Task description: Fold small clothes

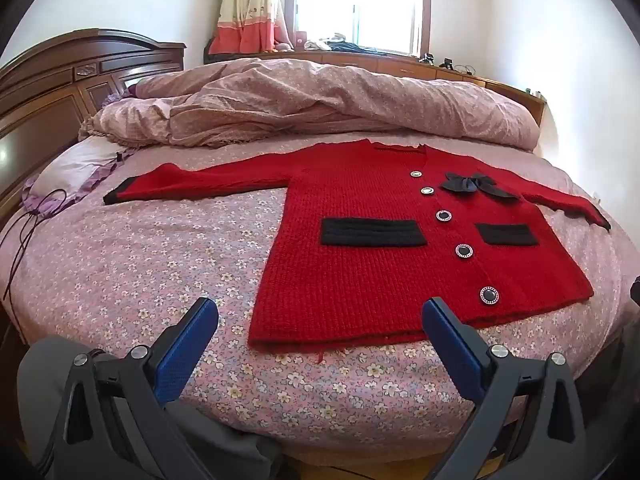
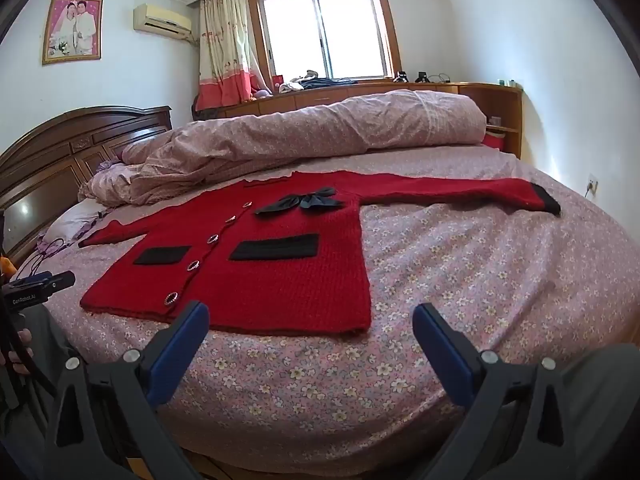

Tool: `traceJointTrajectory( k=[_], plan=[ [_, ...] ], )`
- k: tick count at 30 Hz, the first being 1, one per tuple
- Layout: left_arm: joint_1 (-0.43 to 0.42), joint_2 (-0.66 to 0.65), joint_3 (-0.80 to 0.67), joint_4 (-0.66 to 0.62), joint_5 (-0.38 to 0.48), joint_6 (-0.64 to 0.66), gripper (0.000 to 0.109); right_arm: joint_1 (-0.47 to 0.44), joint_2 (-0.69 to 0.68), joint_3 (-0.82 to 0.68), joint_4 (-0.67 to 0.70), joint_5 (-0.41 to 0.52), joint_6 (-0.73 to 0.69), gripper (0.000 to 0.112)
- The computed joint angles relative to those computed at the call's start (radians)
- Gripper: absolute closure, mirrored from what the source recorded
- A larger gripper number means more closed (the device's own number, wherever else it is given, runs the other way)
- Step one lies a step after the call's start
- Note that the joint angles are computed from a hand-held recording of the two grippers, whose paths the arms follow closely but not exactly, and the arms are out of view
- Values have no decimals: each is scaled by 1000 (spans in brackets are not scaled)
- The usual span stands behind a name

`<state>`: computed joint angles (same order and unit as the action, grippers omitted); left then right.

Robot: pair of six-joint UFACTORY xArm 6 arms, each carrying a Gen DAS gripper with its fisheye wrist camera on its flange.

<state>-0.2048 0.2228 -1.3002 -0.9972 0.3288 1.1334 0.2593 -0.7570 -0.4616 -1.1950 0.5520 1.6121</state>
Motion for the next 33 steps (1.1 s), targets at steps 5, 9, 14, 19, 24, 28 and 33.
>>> traceJointTrajectory(
  k=[5,9,14,19,24,28,33],
  plan=[
    [4,-3,2,-3,-2,-1,10,-20,-3,8,3,-22,5,9],
    [-1,2,4,1,-8,10,10,-53,7,14,3,-50,8,9],
    [-1,6,2,1,-9,13,10,-8,-4,17,8,3,11,9],
    [-3,5,5,21,-19,-4,10,5,23,-6,19,33,-8,9],
    [-2,8,3,42,-16,-13,10,19,27,-11,16,53,-4,9],
    [-4,7,4,47,-17,-17,10,22,26,-12,16,57,-5,9],
    [-3,8,3,45,-16,-16,10,23,24,-13,20,57,-9,10]
  ],
)
